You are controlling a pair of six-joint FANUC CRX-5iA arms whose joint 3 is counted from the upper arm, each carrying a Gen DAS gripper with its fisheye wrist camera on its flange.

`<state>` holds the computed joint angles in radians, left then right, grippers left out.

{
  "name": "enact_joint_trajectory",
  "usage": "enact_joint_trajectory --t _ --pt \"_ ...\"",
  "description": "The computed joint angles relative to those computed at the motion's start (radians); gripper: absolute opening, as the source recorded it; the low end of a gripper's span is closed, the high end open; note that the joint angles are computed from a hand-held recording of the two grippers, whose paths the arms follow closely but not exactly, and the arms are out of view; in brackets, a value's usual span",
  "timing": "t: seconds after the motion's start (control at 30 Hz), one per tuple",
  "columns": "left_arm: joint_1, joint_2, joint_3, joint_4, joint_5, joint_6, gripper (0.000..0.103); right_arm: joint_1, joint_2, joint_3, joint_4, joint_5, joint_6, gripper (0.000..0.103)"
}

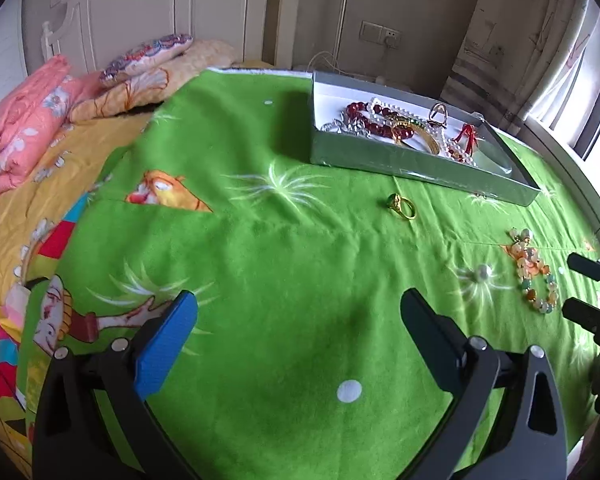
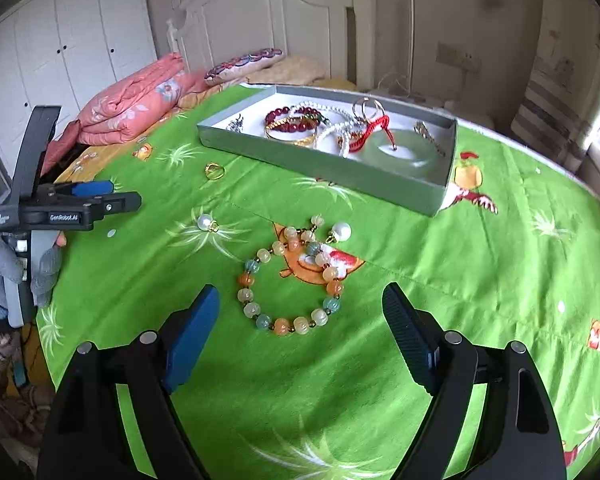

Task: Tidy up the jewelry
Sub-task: 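Grasp the multicolour bead bracelet with the right gripper, then grasp the gold ring with the left gripper while the right lifts the bead bracelet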

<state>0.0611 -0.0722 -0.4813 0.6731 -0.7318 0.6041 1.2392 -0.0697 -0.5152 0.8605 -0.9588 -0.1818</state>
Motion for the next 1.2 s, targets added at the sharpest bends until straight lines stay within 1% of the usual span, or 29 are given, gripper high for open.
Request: enact_joint_trajectory --t 0.1,0.2,0.33,0.4,0.5,0.53,0.63,0.67,0.73,0.77,0.83,0.9,1.0,1.07,1.2 --pt "0.007 0.005 0.0 0.01 -0.009 -0.01 0.101 -0.014 -0.008 -0.003 0.001 -0.005 -0.038 0.062" --pt "0.004 0.008 0.01 -0.015 -0.006 0.002 0.101 -0.02 0.002 0.017 -0.019 -0.057 -0.044 0.054" --pt "-0.026 0.012 0.041 -0.12 0.015 0.072 0.101 -0.029 0.039 0.059 -0.055 -0.096 0.02 0.049" --pt "-0.043 0.013 0.061 -0.192 0.024 0.116 0.101 -0.037 0.056 0.074 -0.075 -0.094 0.054 0.047" --pt "-0.041 0.016 0.064 -0.191 0.022 0.118 0.101 -0.049 0.09 0.099 -0.104 -0.089 0.113 0.045" --pt "-0.041 0.016 0.065 -0.192 0.022 0.118 0.101 -0.047 0.096 0.101 -0.094 -0.089 0.12 0.041" --pt "-0.041 0.016 0.066 -0.199 0.021 0.128 0.101 -0.043 0.096 0.099 -0.083 -0.066 0.148 0.015" --pt "-0.042 0.017 0.07 -0.209 0.018 0.139 0.101 -0.038 0.098 0.1 -0.079 -0.064 0.155 0.012" --pt "-0.044 0.018 0.082 -0.234 0.007 0.166 0.101 -0.029 0.097 0.094 -0.06 -0.069 0.138 0.012" --pt "-0.046 0.02 0.089 -0.247 -0.002 0.177 0.101 -0.023 0.083 0.072 -0.023 -0.063 0.098 0.012" --pt "-0.044 0.028 0.104 -0.251 -0.023 0.173 0.101 -0.018 0.041 0.012 0.054 -0.022 0.001 0.012" --pt "-0.04 0.037 0.11 -0.22 -0.045 0.142 0.101 -0.018 0.026 -0.007 0.075 -0.011 -0.034 0.012" --pt "-0.036 0.059 0.115 -0.132 -0.078 0.126 0.1 -0.015 0.025 -0.005 0.078 -0.019 -0.037 0.012" --pt "-0.053 0.074 0.119 -0.084 -0.065 0.117 0.1 -0.014 0.027 -0.003 0.076 -0.021 -0.036 0.012" --pt "-0.111 0.111 0.157 -0.093 -0.02 0.155 0.099 -0.013 0.023 -0.006 0.077 -0.02 -0.045 0.012"
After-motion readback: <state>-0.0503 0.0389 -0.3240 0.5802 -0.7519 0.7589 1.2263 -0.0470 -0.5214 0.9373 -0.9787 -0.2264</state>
